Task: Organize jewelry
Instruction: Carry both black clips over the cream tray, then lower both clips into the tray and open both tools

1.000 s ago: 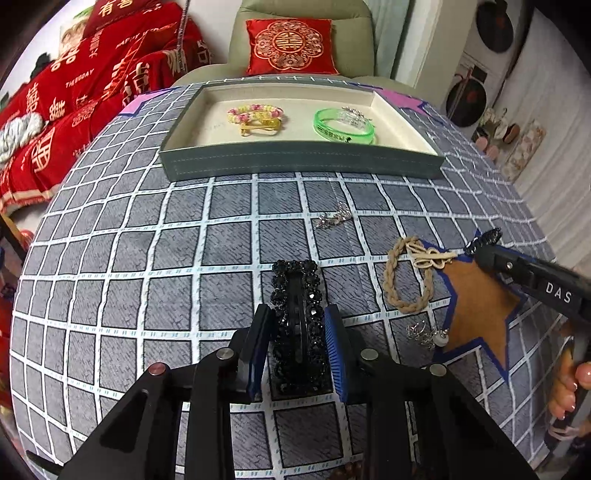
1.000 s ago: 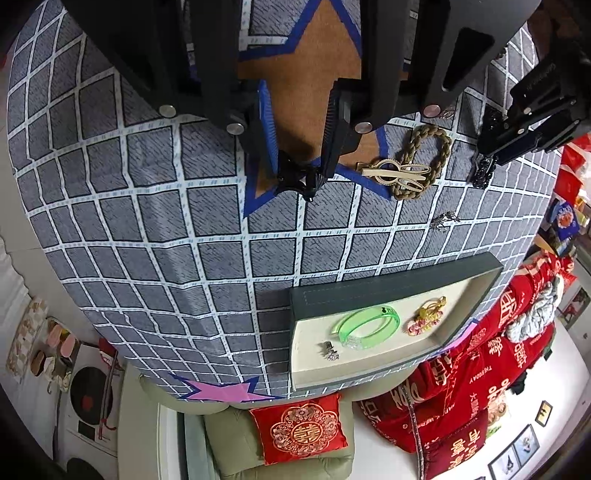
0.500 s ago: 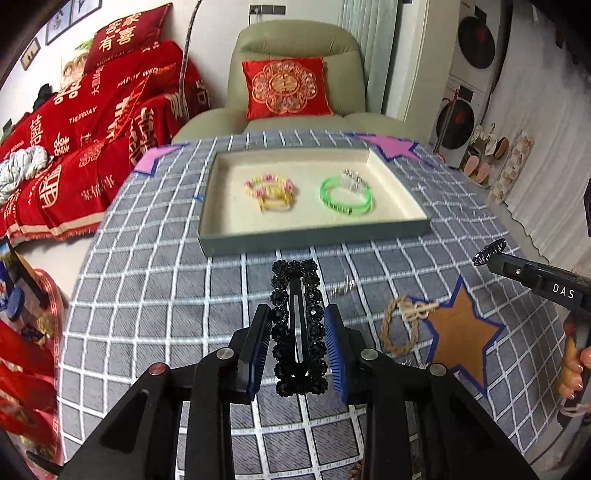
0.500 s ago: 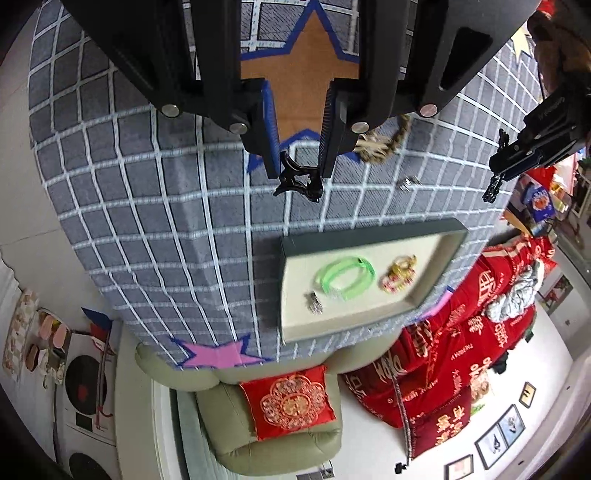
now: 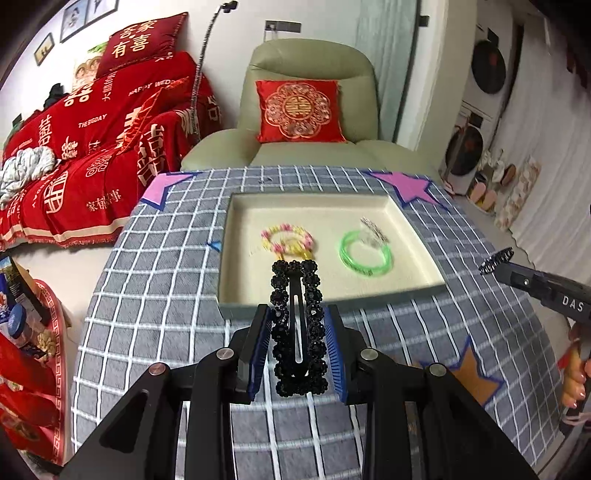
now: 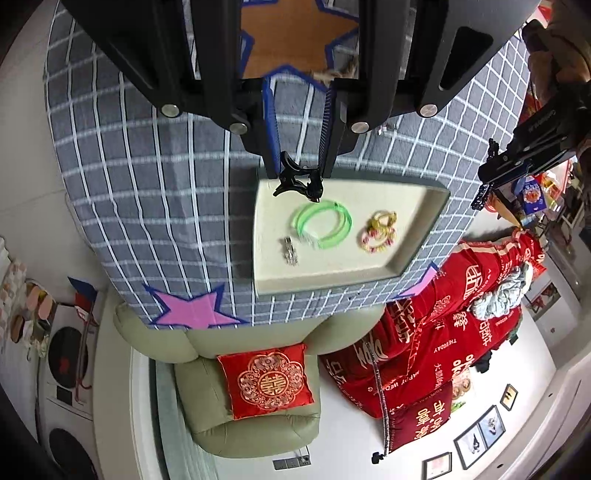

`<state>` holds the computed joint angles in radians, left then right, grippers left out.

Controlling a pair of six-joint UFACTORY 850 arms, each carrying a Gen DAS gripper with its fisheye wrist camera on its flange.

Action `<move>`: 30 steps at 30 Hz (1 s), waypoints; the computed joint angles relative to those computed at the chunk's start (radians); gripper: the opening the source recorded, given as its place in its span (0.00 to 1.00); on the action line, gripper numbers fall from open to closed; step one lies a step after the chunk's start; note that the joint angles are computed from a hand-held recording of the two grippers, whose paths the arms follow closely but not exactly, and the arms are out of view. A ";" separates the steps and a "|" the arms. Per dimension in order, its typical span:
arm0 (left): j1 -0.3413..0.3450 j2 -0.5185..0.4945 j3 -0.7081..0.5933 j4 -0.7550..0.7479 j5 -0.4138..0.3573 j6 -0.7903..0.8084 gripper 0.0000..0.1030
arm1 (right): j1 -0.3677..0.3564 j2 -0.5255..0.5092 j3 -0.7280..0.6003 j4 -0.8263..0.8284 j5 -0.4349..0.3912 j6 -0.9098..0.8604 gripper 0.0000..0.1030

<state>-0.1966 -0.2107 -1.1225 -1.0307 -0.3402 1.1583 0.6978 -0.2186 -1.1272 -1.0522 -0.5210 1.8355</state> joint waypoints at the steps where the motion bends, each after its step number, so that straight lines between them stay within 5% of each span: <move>1: 0.000 -0.014 -0.017 0.002 0.001 -0.010 0.37 | -0.009 -0.009 -0.014 0.008 0.006 -0.018 0.22; 17: -0.070 -0.298 -0.305 0.446 0.052 -0.452 0.37 | -0.144 -0.268 -0.280 0.265 0.118 -0.379 0.22; 30: -0.086 -0.403 -0.388 0.630 0.031 -0.619 0.37 | -0.171 -0.413 -0.403 0.427 0.148 -0.548 0.22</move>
